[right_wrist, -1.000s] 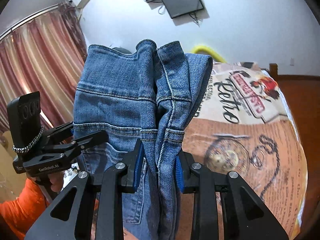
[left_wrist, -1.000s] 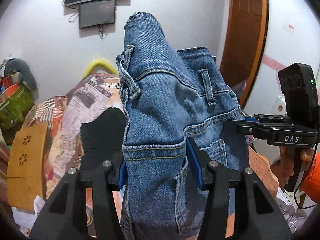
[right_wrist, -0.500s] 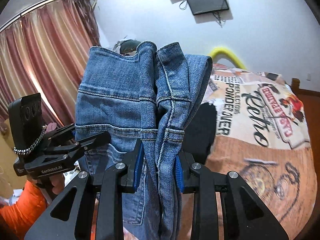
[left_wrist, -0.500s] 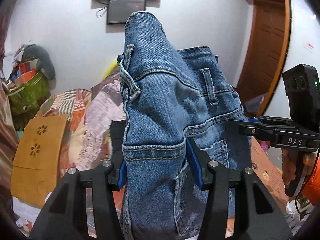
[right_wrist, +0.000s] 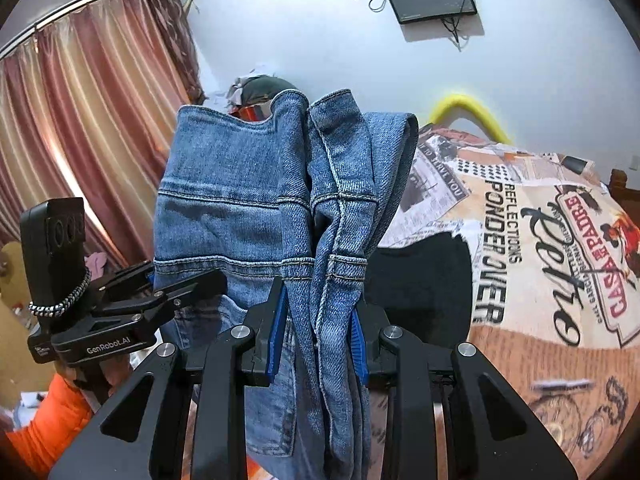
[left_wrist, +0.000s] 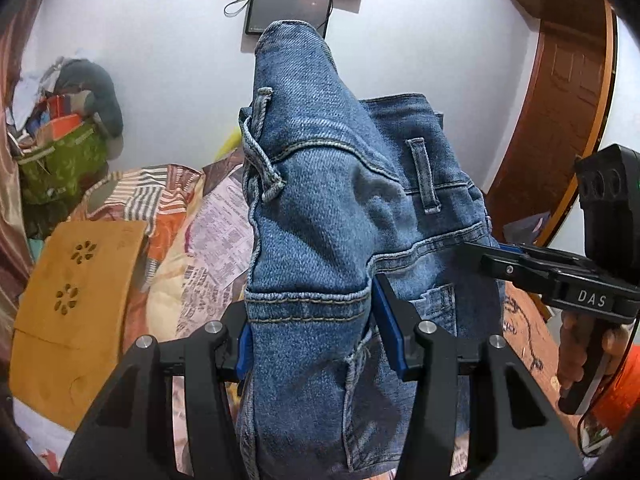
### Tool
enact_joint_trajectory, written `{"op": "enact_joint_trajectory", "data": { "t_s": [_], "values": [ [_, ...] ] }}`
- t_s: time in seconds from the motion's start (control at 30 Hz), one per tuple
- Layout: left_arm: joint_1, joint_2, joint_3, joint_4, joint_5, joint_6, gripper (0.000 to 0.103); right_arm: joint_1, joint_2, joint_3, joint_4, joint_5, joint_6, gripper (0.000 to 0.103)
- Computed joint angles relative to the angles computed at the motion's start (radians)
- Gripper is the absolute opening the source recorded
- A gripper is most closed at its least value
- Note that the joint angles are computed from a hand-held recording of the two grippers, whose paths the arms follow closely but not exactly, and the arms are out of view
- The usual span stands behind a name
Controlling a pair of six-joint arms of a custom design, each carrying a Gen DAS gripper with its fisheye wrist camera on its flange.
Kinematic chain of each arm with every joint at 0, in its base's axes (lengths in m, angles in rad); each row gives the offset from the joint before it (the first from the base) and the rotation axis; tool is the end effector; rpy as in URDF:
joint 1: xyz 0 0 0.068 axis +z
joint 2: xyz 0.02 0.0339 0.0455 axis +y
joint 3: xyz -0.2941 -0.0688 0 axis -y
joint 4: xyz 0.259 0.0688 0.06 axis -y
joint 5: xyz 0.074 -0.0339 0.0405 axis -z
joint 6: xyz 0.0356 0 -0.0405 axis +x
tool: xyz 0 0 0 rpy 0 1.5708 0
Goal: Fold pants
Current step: 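Lower the folded jeans onto the bed and open both grippers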
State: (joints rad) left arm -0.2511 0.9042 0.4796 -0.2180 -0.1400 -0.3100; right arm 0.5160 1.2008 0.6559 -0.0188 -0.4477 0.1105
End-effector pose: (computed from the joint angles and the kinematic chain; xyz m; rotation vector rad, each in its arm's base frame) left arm 0.1817 -0.0415 0.2271 -0.1426 2.2060 -0.1574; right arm 0.2150 0.1397 0.2481 -0.7045 2.0735 0.8395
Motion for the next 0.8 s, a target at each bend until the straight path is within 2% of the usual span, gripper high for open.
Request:
{"op": "enact_joint_trajectory", "data": {
  "t_s": [0.2,0.4,0.5,0.67,0.8],
  "values": [
    [0.129,0.205,0.025,0.196,0.163,0.046,0.051,-0.022,0.094,0.075,0.022,0.041,-0.004,0.026],
    [0.162,0.476,0.099,0.367,0.218,0.066,0.051,-0.072,0.243,0.152,0.061,0.063,-0.023,0.026],
    [0.195,0.640,0.138,0.443,0.248,0.082,0.051,-0.096,0.377,0.192,0.113,0.058,-0.025,0.026],
    [0.315,0.933,0.217,0.489,0.391,0.014,0.051,-0.113,0.609,0.250,0.196,0.061,0.019,0.028],
    [0.344,1.021,0.229,0.502,0.381,0.051,0.051,-0.139,0.703,0.287,0.191,0.007,0.013,0.028]
  ]
}}
